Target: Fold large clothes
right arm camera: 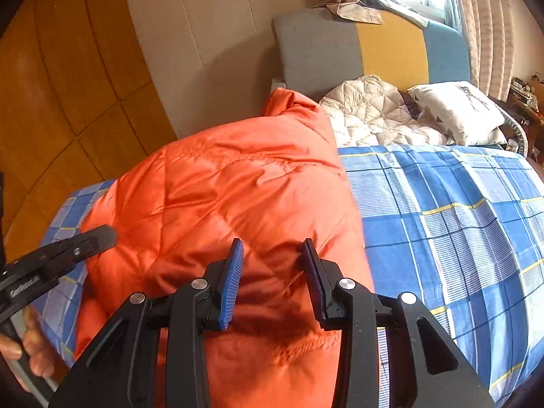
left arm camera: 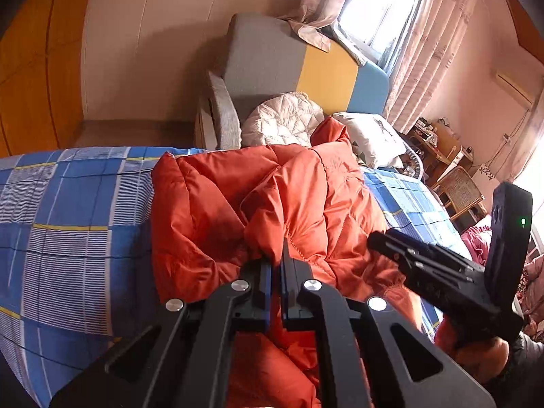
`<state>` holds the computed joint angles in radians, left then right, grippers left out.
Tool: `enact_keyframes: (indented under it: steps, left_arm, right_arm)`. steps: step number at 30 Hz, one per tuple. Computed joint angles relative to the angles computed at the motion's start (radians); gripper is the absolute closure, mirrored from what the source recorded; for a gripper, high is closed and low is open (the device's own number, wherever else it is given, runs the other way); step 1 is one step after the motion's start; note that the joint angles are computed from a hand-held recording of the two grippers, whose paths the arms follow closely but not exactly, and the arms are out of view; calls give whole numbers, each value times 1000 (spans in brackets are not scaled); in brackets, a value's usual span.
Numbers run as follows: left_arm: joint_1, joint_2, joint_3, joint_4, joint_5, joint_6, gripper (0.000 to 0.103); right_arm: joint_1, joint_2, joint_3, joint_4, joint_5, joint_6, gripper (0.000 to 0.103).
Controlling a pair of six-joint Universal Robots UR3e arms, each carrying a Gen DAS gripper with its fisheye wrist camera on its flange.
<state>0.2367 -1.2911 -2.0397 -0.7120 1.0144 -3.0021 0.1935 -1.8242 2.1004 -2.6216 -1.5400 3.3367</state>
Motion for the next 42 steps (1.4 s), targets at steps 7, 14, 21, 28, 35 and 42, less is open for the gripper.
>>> enact_keyframes:
  steps: [7,14,21,28,35,42]
  left_arm:
    - [27,12,-84,69,32,-26,100]
    - [-52,-52,-139,258,148,-136,99]
    - [-95,-82,-179,372,217,-178,99]
    - [-91,-84,-208,411,236,-159,99]
    - [-59,-112,-247,452,229,-157,99]
    - [-24,-193,-298,554,220,-171,99]
  right_arm:
    - [49,54,11,-73,-50,-21,66]
    - [100,116,8,-137,-136,33,66]
    - [97,104,0,-116,-120,26,66]
    - [52,138,-48,-112,-107,-16,66]
    - [87,243,-119,-124,-121,-27,64]
    - [181,414,-152,-211,-217,-14,62]
